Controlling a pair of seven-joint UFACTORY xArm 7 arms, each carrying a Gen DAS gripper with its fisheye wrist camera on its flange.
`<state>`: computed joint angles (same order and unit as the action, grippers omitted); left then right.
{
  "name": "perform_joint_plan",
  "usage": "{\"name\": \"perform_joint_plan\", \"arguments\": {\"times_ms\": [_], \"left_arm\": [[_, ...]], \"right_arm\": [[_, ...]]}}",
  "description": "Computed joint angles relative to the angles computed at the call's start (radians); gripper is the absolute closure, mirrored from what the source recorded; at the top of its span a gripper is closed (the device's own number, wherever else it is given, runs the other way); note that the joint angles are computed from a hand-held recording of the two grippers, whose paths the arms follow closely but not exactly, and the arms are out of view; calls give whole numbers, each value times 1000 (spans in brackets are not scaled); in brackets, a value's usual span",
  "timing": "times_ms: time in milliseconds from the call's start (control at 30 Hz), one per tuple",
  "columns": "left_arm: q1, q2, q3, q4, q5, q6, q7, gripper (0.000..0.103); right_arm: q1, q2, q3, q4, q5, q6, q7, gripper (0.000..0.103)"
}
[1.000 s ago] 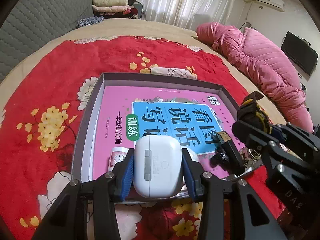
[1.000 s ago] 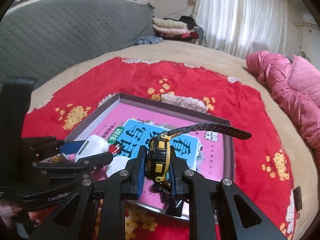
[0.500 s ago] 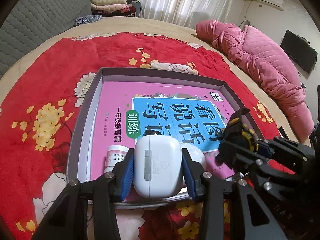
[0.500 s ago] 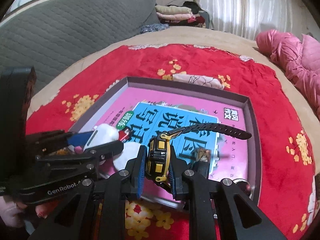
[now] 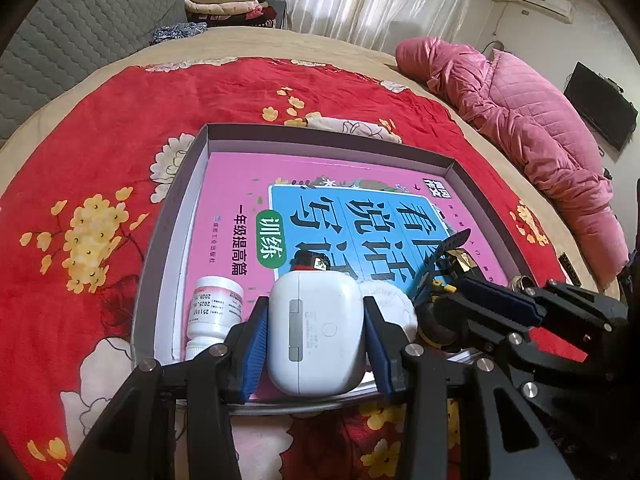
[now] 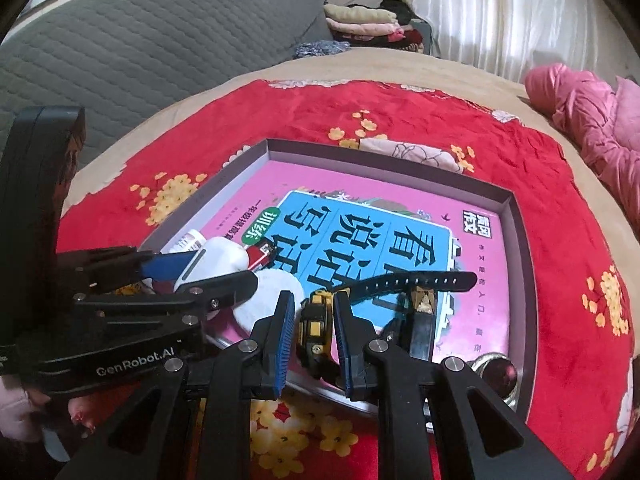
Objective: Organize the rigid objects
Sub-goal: 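Lower the earbud case into the box with the left tool while the right tool lowers the watch in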
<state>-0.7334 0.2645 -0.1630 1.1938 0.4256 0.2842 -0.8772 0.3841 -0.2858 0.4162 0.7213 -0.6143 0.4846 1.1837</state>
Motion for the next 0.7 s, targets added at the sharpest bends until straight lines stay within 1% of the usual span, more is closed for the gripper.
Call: {"name": "perform_joint_plan", "arguments": {"times_ms": [167,467,700], "left_arm": [[1,-2,-1,-4,-5,-4,0,59],[0,-1,1,-5,-4,-6,0,59],[-4,-1,5,-6,3,-12,-8,59]], "right_arm": [[1,-7,-4,-14,16,-7,11,83],[3,-2,-1,-9,15,7,5,83],[9,6,6,-6,6,22,21,82]]}}
